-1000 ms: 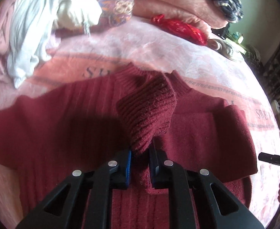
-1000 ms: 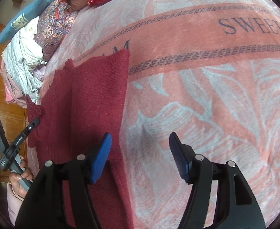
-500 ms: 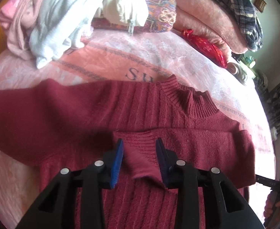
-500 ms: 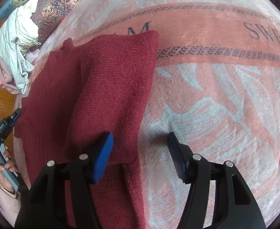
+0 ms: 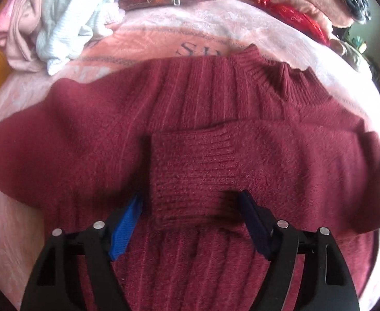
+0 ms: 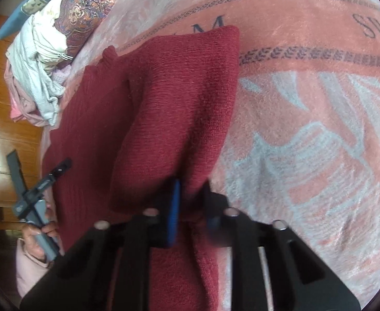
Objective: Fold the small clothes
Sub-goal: 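Move the left gripper to the other sleeve cuff and grasp it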
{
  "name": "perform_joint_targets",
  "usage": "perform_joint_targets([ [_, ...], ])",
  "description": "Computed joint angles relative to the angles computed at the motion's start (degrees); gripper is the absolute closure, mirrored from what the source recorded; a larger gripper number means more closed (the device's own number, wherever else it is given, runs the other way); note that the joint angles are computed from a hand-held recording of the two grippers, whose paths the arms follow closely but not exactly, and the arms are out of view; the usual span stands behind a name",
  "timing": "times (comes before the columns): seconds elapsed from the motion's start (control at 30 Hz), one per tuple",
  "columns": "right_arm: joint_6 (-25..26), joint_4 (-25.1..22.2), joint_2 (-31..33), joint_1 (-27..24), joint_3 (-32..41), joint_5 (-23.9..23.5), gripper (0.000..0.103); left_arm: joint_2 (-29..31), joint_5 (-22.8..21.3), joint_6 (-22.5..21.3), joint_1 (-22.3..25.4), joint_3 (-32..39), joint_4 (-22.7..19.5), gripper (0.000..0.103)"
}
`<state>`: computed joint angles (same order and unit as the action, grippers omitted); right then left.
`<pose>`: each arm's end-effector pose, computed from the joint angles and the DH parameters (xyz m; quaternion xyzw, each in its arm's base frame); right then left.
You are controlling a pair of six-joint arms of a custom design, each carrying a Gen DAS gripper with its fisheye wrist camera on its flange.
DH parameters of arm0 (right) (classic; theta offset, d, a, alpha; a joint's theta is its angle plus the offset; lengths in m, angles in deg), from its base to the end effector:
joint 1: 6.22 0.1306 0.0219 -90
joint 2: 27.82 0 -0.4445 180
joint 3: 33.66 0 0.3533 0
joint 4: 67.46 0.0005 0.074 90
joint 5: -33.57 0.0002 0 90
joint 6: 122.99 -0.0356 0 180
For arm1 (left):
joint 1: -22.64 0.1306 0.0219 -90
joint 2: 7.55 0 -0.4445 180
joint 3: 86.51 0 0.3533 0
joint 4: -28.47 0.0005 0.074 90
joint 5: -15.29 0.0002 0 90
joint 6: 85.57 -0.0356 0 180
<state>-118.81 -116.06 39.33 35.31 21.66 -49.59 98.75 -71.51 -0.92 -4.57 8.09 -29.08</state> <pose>0.1895 0.1615 0.3726 0.3779 0.8882 0.2027 0.1647 0.4713 -0.2451 0.3831 0.2805 0.9424 -0.0611 0.1715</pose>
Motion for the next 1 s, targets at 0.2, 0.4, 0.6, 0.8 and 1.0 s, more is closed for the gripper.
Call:
perform_joint_targets([
  [0.2, -2.35, -9.69, -0.89, 0.72, 1.65, 0.88, 0.100, 0.06, -2.22, -1.09, 0.10, -0.04, 0.58, 0.018],
  [0.4, -0.85, -11.97, -0.49, 2.13, 1.43, 2.21, 0.100, -0.29, -2.45, -2.27, 0.10, -1.30, 3.26, 0.015],
  [0.6, -0.82, -22.33, 3.54, 5.38, 10.93, 8.59, 0.073, -1.08, 0.80, -3.05, 3.85, 1.76, -0.09, 0.016],
  [0.8, 1.48, -20.09, 9.87, 5.03, 16.81, 5.59, 0.073, 0.92, 1.08, -4.24, 11.93, 7.19, -4.50, 0.011],
  [1.0, 6.83, -17.86, 19.51, 3.32, 23.42, 1.71, 0.064, 6.20, -1.50, -6.96, 21.25, 14.29, -8.73, 0.006],
])
